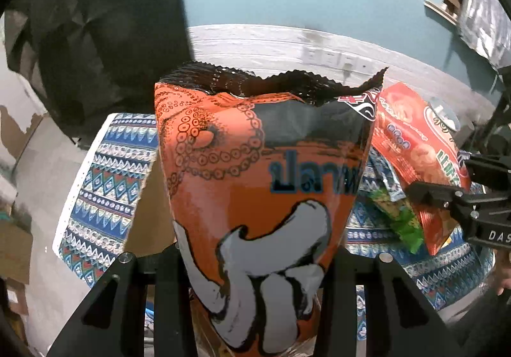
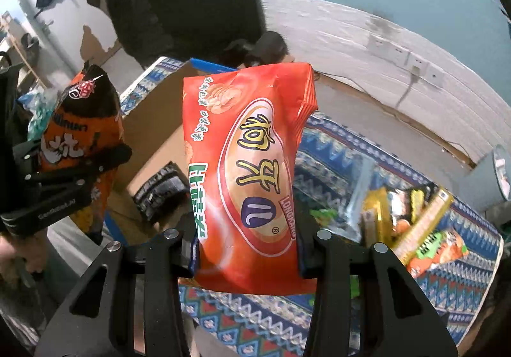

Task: Organize snacks
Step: 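Lift both held bags and carry them toward the cardboard box, then open left tool releasing the elephant-print bag while right tool releases the red bag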

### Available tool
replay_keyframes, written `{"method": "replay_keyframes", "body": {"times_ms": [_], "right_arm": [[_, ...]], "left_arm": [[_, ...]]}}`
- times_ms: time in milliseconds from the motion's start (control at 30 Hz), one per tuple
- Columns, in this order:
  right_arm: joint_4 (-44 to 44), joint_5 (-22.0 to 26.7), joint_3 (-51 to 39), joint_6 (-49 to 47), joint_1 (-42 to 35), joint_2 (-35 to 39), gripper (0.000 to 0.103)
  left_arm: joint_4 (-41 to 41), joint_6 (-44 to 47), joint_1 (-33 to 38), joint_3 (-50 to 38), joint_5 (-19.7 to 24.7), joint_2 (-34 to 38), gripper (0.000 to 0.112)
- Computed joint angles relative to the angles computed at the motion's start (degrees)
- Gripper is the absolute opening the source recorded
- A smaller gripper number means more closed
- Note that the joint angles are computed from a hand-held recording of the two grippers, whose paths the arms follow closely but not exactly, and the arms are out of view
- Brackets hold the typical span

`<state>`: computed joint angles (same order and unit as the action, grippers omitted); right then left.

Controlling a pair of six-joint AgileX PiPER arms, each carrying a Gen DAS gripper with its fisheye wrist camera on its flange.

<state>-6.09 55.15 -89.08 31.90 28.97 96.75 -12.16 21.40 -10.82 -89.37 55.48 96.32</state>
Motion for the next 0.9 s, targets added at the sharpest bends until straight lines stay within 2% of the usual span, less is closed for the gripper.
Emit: {"method": "replay_keyframes", "body": {"times_ms": [133,600,900], "right_arm": [[0.64,1.38,-5.64,-0.71,0.62,4.59,0.042],[2.51,8.30,-25.71,-2.12,2.79,19.51,0.043],[4.63,10.94,-32.57,-2.67,2.85,25.95,0.047]], "left_arm": [[1.05,-0.90,1.55,-0.58,-1.04,1.28,0.040],[2.06,-3.01,5.34,-3.84,-0.60,7.71,0.041],[2.06,-4.60,6.58,-5.84,1.58,10.22,0.043]]}}
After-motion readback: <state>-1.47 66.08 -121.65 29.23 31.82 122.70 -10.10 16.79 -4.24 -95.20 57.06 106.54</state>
